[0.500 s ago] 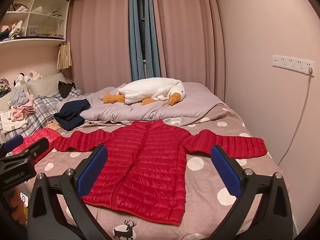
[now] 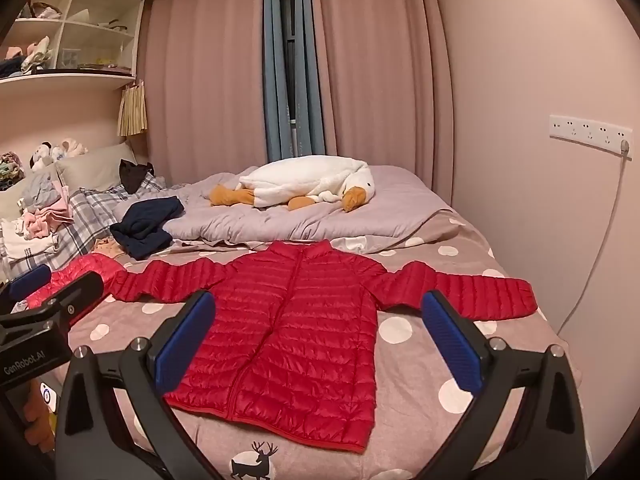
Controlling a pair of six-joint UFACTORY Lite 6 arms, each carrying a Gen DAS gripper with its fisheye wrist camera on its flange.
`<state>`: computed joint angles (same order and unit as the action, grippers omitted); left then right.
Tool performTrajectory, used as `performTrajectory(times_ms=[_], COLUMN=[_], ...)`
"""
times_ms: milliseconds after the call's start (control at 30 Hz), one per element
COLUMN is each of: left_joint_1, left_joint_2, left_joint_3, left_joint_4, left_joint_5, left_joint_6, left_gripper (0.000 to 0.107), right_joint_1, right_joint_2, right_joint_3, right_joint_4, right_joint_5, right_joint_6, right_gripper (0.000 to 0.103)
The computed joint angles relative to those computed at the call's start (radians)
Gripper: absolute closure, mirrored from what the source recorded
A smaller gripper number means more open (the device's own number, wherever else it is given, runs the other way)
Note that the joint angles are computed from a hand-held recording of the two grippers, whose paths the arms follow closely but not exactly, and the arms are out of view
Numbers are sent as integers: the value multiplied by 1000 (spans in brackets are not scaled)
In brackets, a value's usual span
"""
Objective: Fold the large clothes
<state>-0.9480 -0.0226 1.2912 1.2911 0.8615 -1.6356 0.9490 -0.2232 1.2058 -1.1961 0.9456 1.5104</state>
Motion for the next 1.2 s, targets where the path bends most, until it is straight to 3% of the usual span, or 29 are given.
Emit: performTrajectory(times_ms=[600,1200], left_joint_1=[0,-34], left_joint_2=[-71,-54], left_joint_3=[-74,-68], left_joint_4=[70,107], left_joint_5=[-28,63], left_joint_6=[-100,-166], left_gripper=[4,4], right_joint_1=[13,38], right_joint_2=[39,34], right_joint_3=[37,28], right_joint_4=[-14,-35], right_joint_5=[26,73], right_joint_6=[25,72], right_gripper=[0,0])
